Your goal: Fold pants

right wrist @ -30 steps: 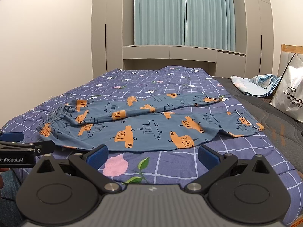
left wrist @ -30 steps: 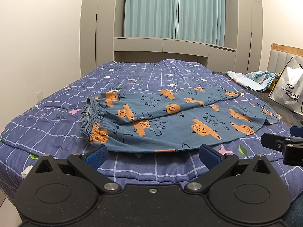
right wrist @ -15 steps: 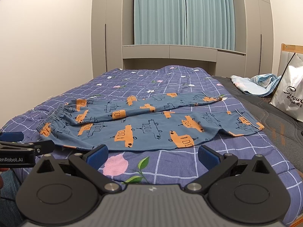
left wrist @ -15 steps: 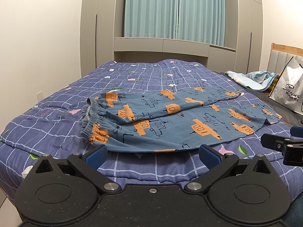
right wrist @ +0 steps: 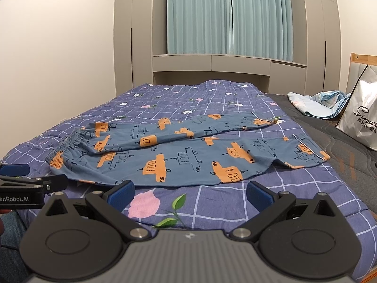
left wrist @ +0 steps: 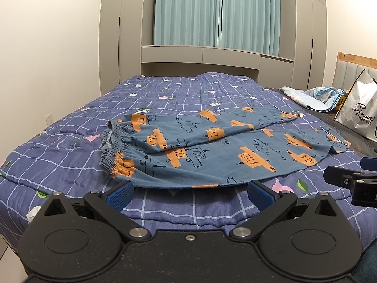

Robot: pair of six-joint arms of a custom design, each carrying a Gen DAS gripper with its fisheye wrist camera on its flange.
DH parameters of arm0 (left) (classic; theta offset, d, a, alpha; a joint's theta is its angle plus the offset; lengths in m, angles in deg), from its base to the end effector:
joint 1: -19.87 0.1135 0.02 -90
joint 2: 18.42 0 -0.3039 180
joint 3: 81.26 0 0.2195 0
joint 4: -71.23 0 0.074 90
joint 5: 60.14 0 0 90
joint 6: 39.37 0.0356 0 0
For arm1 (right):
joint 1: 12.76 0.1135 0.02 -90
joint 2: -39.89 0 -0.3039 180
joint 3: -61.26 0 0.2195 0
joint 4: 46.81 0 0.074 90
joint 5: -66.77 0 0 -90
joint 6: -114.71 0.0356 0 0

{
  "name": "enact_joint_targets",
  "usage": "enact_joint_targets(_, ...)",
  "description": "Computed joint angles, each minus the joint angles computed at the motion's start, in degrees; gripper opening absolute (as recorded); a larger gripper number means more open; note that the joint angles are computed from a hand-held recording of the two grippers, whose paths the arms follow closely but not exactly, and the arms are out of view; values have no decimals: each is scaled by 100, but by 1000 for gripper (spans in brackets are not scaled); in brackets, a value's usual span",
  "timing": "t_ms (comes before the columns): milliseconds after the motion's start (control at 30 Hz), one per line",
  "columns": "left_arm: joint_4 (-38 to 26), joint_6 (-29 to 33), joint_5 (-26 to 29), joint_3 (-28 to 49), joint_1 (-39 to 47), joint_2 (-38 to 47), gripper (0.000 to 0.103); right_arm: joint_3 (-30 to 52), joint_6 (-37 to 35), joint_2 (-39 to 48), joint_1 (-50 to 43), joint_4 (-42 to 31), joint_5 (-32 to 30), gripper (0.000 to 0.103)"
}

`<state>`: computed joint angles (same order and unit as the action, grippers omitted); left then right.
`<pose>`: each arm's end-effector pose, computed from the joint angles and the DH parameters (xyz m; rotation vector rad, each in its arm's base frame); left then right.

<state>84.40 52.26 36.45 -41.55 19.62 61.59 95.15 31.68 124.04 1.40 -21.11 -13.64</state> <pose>0.2320 -0.0051 0.2210 0.1053 2.0397 -0.1025 0.2231 0.0502 0.2017 -0.0177 1.9937 0.0704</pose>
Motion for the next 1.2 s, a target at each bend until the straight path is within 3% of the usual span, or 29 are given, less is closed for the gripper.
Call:
enact_joint_targets(633, -164, 41, -4, 261, 37, 413, 102, 513, 131, 364, -95, -602, -89, 103)
enact_joint_targets(1200, -957, 44, -125, 1077, 125, 756, 103, 1223, 84, 787, -282, -1106, -418, 103)
